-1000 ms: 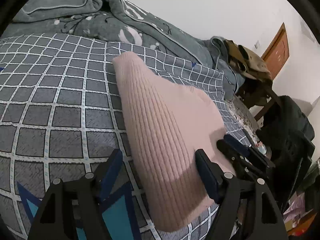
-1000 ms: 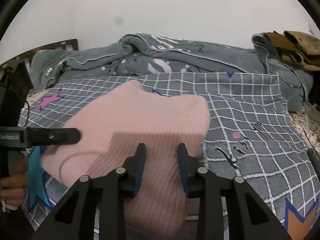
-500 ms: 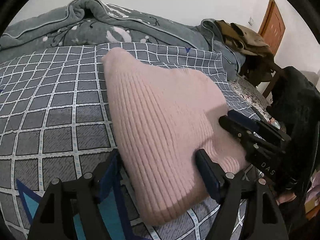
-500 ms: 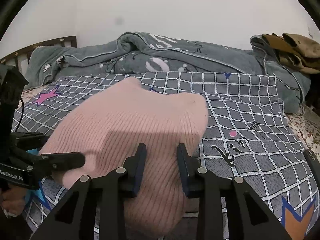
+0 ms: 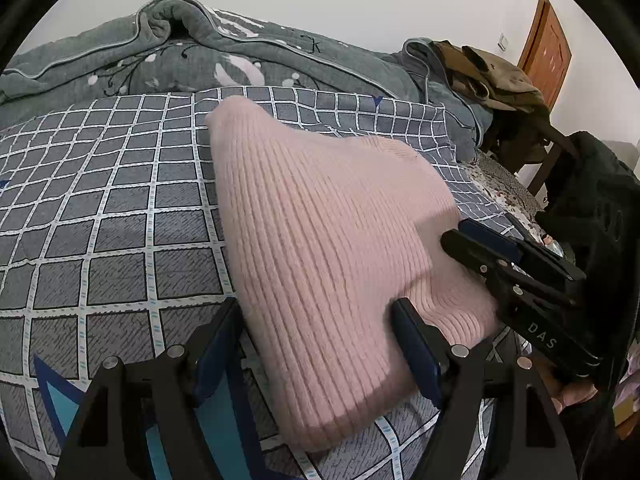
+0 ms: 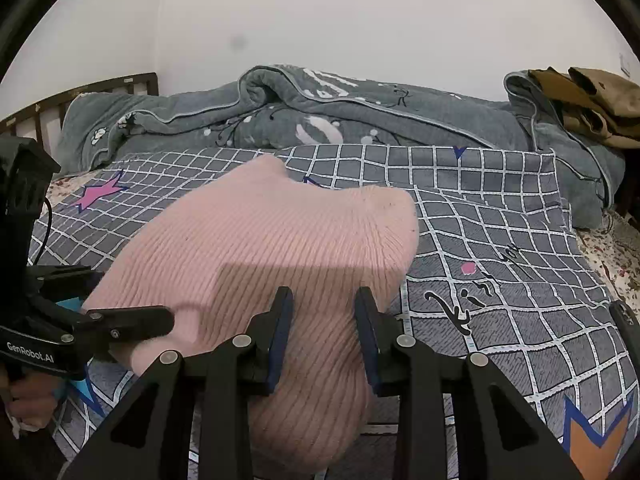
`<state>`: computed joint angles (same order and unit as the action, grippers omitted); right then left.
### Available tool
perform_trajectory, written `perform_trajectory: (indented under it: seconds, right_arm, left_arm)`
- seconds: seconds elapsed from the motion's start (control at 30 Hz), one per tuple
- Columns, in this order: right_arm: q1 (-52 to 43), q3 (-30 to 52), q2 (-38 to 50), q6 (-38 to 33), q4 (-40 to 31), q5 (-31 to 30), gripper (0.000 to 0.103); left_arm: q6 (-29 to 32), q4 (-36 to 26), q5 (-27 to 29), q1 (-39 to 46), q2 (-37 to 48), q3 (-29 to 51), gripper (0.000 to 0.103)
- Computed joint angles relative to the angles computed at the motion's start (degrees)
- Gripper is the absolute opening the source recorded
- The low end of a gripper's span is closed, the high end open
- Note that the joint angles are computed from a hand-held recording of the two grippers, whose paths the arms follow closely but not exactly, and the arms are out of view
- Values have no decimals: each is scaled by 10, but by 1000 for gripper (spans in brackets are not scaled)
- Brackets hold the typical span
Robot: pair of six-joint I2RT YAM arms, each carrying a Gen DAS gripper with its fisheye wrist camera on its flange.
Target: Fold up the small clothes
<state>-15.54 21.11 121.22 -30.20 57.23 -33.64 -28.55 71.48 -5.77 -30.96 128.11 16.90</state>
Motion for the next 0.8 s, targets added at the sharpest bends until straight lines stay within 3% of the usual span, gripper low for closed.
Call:
perform_trajectory:
  seconds: [0.53,0.7,0.8]
  right_arm:
    - [5,-25,11,3,67,6,33]
    - [1,-21,2,5,47,0,33]
    - [-10,-19,-18,1,17,-12,32]
  left_arm:
    - [-10,42,8,4,17,-7,76]
    - [-7,66,34,16,21,-15,74]
    - [-8,113,53,29,27,-33,74]
